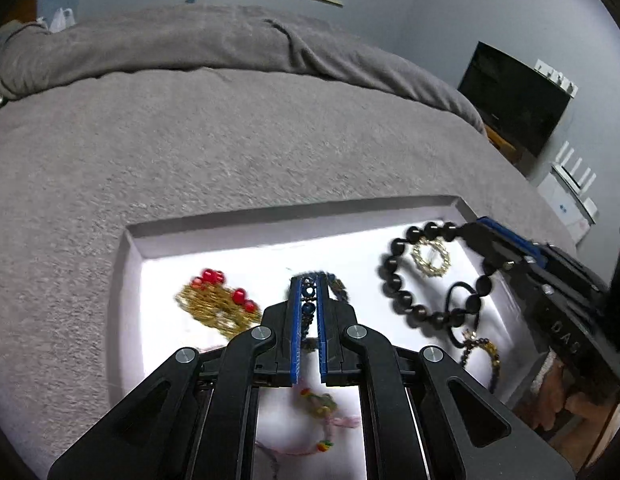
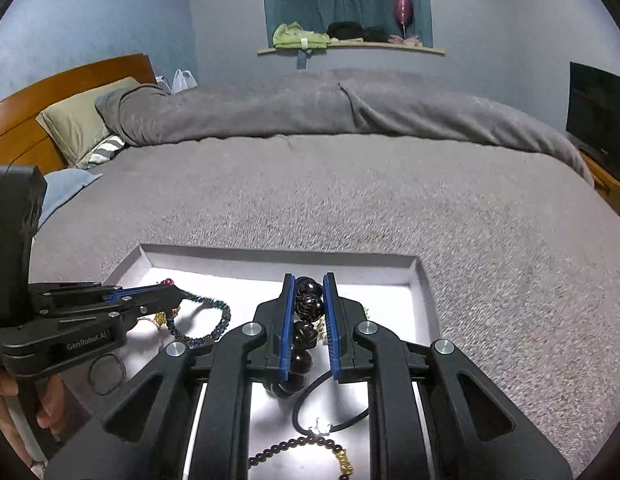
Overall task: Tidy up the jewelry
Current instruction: 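Carry the blue and black bracelets into the box while opening both tools to release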
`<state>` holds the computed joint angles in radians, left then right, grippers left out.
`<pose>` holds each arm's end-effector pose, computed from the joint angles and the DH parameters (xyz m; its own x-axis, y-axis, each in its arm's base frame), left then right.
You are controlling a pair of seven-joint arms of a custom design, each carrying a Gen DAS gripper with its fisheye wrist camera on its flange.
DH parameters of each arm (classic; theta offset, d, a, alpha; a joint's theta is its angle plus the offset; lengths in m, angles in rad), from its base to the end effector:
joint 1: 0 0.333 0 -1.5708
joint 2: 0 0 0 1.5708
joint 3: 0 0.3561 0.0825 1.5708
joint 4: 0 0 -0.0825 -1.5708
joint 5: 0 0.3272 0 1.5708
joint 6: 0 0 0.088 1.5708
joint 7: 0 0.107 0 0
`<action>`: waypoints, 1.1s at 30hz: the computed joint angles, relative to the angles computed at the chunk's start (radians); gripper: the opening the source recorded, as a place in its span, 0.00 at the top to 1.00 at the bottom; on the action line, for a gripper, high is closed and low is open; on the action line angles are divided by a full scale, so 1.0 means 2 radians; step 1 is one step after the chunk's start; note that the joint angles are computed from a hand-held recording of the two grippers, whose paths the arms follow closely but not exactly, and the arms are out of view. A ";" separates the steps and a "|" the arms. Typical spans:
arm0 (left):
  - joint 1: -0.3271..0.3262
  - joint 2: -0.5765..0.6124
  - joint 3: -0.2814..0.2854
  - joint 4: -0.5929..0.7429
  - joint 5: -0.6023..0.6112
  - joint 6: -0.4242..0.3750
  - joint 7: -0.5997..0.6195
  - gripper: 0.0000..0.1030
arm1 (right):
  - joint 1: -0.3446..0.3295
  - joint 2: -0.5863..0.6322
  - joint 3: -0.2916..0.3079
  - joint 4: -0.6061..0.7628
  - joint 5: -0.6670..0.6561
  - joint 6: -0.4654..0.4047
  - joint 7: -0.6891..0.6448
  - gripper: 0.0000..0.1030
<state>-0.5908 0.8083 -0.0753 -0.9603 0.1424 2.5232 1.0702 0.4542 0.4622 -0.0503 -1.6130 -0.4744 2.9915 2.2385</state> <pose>0.6365 -0.4658 0.5190 -0.2870 -0.9239 0.2532 -0.7656 0.0624 -0.6403 0.6216 0.3097 0.5264 0.2334 -0.9676 -0.0961 -0.5965 -0.0644 -0.8000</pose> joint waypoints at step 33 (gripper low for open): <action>-0.066 -0.060 0.105 -0.096 0.150 0.054 -0.162 0.27 | 0.047 -0.036 -0.082 -0.063 -0.015 0.067 0.111 0.18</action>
<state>-0.7228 0.6874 0.1339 -1.1523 0.4428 2.6315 0.7453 0.5476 0.3894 -0.2144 -1.7389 -0.5051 3.1261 2.4602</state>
